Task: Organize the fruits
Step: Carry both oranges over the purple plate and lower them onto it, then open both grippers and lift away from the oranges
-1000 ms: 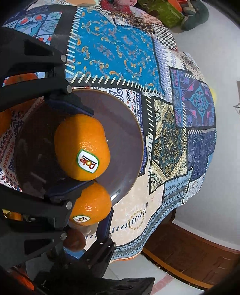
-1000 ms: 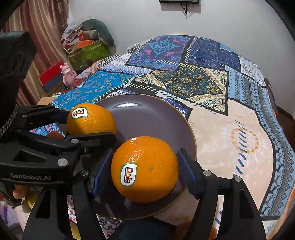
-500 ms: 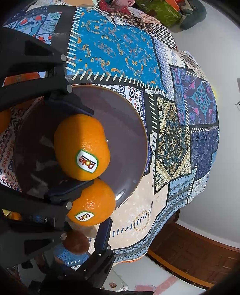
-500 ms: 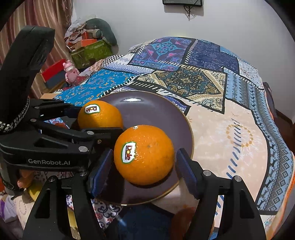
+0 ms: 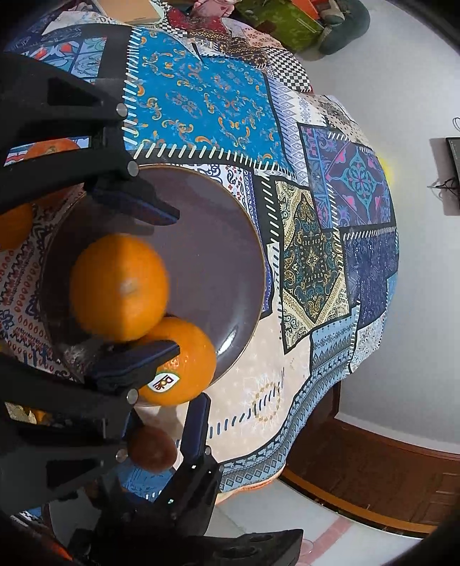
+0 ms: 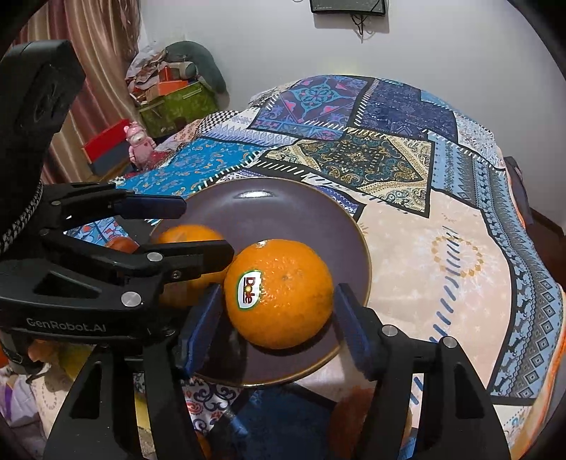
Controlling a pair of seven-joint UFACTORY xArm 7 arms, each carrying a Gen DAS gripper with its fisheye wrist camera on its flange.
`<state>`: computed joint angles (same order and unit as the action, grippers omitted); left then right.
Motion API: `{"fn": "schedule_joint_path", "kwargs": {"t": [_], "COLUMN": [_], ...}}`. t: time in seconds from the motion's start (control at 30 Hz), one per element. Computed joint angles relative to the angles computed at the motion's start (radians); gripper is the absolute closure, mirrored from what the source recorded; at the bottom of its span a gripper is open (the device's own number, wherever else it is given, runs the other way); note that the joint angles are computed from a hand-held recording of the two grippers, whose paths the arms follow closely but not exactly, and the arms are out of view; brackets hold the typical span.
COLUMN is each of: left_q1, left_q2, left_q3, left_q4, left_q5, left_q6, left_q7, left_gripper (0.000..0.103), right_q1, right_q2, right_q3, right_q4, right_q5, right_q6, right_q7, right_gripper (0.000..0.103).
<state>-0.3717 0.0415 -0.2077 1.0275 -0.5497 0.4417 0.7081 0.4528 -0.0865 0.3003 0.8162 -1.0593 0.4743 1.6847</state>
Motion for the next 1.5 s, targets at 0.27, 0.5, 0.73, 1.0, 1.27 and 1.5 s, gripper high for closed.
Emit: {"fn": "schedule_joint_path", "kwargs": {"t": [0.27, 0.5, 0.73, 1.0, 1.27, 1.5], "left_q1": [0.007, 0.001, -0.019, -0.044, -0.041, -0.033], "left_q2": [-0.007, -0.078, -0.197, -0.349, -0.407, -0.361], "left_q3": [0.003, 0.022, 0.075, 0.155, 0.213, 0.219], "left_q4": [-0.006, -0.049, -0.13, -0.252, -0.343, -0.363], "left_q5": [-0.019, -0.077, -0.131, -0.157, -0.134, -0.111], "left_q6": [-0.002, -0.014, 0.007, 0.016, 0.02, -0.009], "left_q7": [0.004, 0.049, 0.096, 0.144, 0.162, 0.158], "left_gripper": [0.036, 0.036, 0.034, 0.019, 0.019, 0.02], "right_q1": [-0.009, 0.002, 0.028, 0.056, 0.069, 0.046], "right_q2": [-0.02, -0.051, -0.105, -0.189, -0.265, -0.316], "right_q3": [0.006, 0.037, 0.088, 0.159, 0.197, 0.208], "right_q4": [-0.011, 0.002, 0.008, -0.027, -0.12, -0.228], "right_q5": [-0.008, 0.003, 0.041, 0.09, 0.191, 0.256], "right_q6": [-0.021, 0.051, 0.162, 0.29, 0.327, 0.262], "right_q7": [0.028, 0.02, 0.017, 0.062, 0.113, 0.183], "right_gripper": [0.042, 0.042, 0.042, 0.038, 0.037, 0.037]}}
